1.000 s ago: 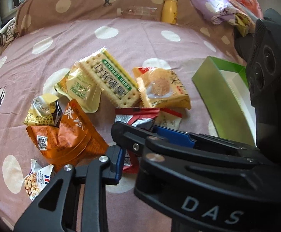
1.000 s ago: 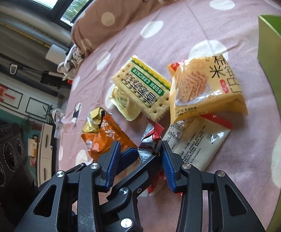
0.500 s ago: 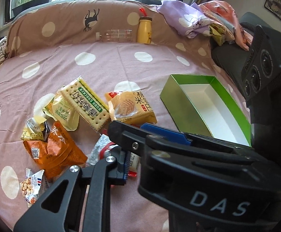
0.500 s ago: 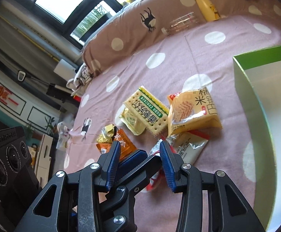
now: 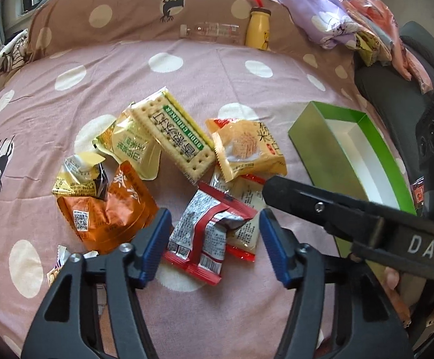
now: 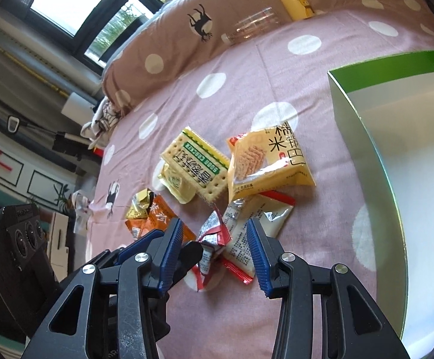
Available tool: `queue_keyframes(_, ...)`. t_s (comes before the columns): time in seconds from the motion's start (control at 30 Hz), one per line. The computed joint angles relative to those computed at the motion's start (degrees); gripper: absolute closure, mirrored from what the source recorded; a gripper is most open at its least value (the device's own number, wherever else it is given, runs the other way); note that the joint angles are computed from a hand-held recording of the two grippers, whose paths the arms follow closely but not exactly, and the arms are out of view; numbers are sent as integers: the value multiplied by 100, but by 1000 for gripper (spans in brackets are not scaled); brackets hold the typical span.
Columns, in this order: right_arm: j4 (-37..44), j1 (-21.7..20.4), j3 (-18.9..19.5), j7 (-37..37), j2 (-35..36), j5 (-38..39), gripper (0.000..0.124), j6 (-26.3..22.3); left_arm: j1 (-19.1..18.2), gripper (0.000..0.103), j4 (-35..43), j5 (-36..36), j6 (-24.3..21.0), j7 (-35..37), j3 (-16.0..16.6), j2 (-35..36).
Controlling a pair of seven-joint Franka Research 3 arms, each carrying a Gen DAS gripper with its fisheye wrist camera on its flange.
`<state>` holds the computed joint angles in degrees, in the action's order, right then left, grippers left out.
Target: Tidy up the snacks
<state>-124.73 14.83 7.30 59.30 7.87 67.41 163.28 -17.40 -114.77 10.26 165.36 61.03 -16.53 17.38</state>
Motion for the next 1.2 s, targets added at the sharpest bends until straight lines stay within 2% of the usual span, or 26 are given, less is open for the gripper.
queue_keyframes(0.1,24,-22,-18,115,45,-46,60,-121,53,36,16,3,-143,194,-44,29)
queue_keyframes(0.23,33,-18,-11,202,56,-81,58,-107,142,36,39,-179,-264,354,-97,103)
queue_keyframes(0.4,76,-45,-20,291,101,-146,58,-265,350,36,-39,-566,-207,674,-278,100)
queue_keyframes(0.63,93,-45,0,385,130,-279,58,-303,362,36,-17,-810,-236,870,-313,117)
queue_keyframes(0.8,126,-36,2,519,178,-403,58,-321,470,32,-37,-1087,-215,1109,-433,137)
queue_keyframes(1.2,167,-70,35,598,233,-474,57,-383,341,30,129,-1141,-432,1135,-364,273)
